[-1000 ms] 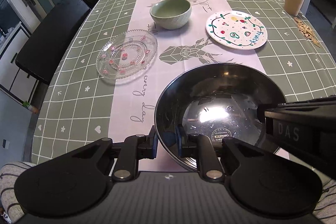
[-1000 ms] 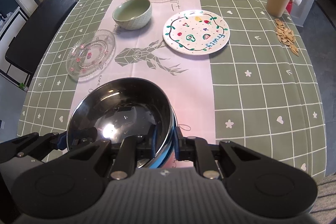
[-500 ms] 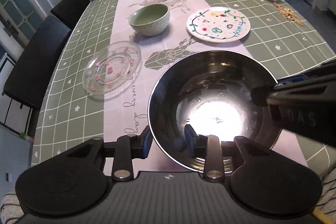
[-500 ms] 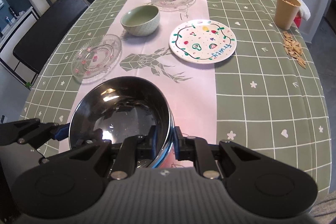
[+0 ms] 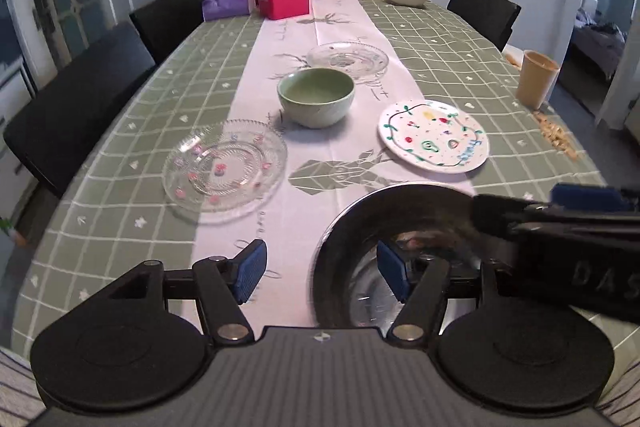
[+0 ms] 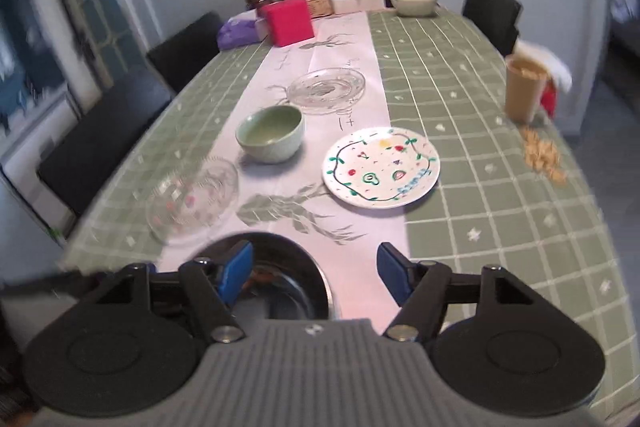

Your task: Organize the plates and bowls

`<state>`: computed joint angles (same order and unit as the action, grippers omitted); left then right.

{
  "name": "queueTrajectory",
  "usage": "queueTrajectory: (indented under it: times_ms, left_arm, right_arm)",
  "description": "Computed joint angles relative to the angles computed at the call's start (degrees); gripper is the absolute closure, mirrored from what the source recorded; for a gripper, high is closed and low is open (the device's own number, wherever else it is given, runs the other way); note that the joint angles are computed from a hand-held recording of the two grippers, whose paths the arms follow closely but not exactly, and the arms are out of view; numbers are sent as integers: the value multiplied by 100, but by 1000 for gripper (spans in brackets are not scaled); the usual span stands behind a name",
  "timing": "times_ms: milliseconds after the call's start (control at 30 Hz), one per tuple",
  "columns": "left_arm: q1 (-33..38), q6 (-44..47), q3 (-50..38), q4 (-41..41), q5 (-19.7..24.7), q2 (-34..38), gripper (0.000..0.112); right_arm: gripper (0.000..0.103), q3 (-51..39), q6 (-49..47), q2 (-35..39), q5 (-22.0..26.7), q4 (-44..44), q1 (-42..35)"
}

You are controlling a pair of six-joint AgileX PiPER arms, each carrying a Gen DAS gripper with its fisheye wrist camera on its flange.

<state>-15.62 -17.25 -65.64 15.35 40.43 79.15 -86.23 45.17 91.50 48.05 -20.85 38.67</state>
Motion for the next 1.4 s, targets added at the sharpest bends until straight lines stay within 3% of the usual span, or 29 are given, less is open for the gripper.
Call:
queueTrajectory:
  times_ms: [100,233,333,400,500,567,900,967,1067,1267,1400]
  left_arm:
    - [241,-318,360,23,-273,-71,40]
    - [903,933,694,-1519,-627,-212,45]
    - [901,990,712,-1564,-664,-232,49]
    - [712,593,745,-1138,-728,-243,51]
    - [456,66,840,-515,-828,-263,51]
    - [431,103,831,-538,-807,-227,51]
    - [526,173,843,-716,-788,-241,50]
    - [532,134,845,-687,-769,-265,50]
    - [525,78,832,-619,-757,-272,46]
    - [575,50,1011,-762,-1095,-570,42]
    - [505,-475,1027,-210,-1132,-712,40]
  right_arm:
    - [42,797,718,-282,-437,-307,-21]
    - [81,1818,925,-788,-1594,-57,-272]
    - [90,1807,1245,-781,-1659,-306,-177]
    - [95,1773,1350,-741,-1651,-394,-118]
    - [96,1799,1598,-681,-1718,-542,-88]
    - [99,1843,1629,-652,-1839,-329,-173]
    - [97,1887,1737,-648,-1888,-371,-184]
    - [91,1891,2059,-672,-1820,-688,-120]
    - [73,1936,2282,-779,-1803,-963,-96]
    - [56,1991,2343,-887,-1885,-927,-163]
    - [49,1946,2278,-855,-1887,-840,-142]
